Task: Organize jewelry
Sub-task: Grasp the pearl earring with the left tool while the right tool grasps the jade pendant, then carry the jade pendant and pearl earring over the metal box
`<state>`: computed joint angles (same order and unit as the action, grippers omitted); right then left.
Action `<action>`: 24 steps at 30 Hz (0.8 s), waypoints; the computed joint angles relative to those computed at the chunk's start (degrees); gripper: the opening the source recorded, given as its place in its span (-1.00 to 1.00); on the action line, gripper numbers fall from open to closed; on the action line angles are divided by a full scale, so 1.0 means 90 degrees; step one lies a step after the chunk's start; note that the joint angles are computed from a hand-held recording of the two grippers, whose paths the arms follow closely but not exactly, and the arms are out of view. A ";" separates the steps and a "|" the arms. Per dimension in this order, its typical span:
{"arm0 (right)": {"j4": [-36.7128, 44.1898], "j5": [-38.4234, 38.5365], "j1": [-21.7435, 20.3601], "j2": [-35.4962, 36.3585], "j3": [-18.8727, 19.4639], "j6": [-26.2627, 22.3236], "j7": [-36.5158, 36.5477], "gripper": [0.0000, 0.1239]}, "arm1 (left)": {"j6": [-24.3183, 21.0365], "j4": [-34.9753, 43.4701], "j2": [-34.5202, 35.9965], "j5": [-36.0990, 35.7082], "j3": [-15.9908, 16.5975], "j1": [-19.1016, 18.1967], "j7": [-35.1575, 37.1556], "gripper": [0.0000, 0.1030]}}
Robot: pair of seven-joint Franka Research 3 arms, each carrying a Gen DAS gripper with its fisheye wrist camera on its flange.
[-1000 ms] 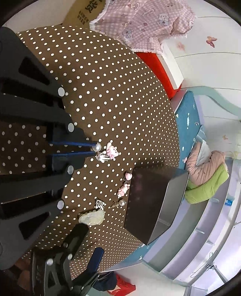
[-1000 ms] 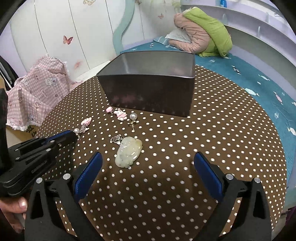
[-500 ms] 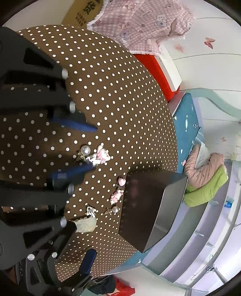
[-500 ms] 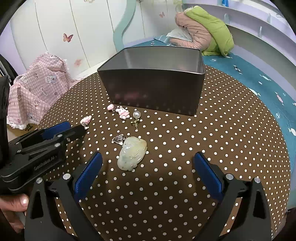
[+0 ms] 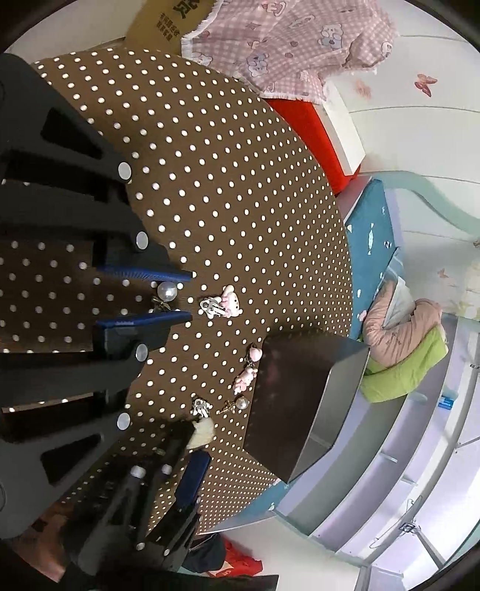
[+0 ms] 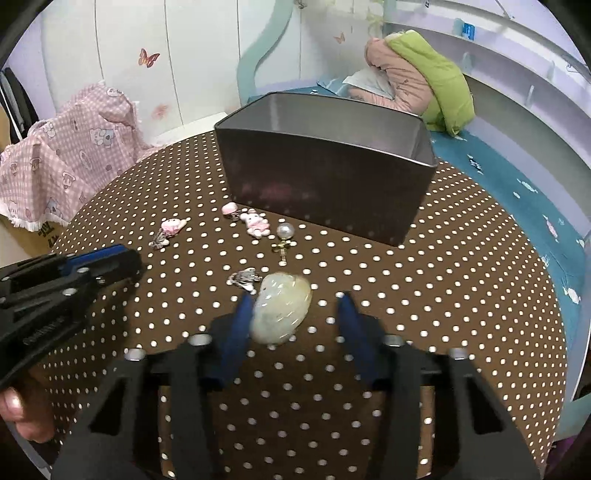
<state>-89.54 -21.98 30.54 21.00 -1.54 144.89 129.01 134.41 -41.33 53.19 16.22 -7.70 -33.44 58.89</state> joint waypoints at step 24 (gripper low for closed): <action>-0.0575 0.0383 -0.0273 -0.0426 0.0157 0.0200 -0.0190 -0.60 | 0.0644 -0.1101 -0.0790 0.0317 -0.0121 0.0033 -0.0152 -0.69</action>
<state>-94.71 -18.53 28.08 17.16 -0.13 146.69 127.30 140.20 -51.24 46.08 19.08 -8.79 -33.14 57.52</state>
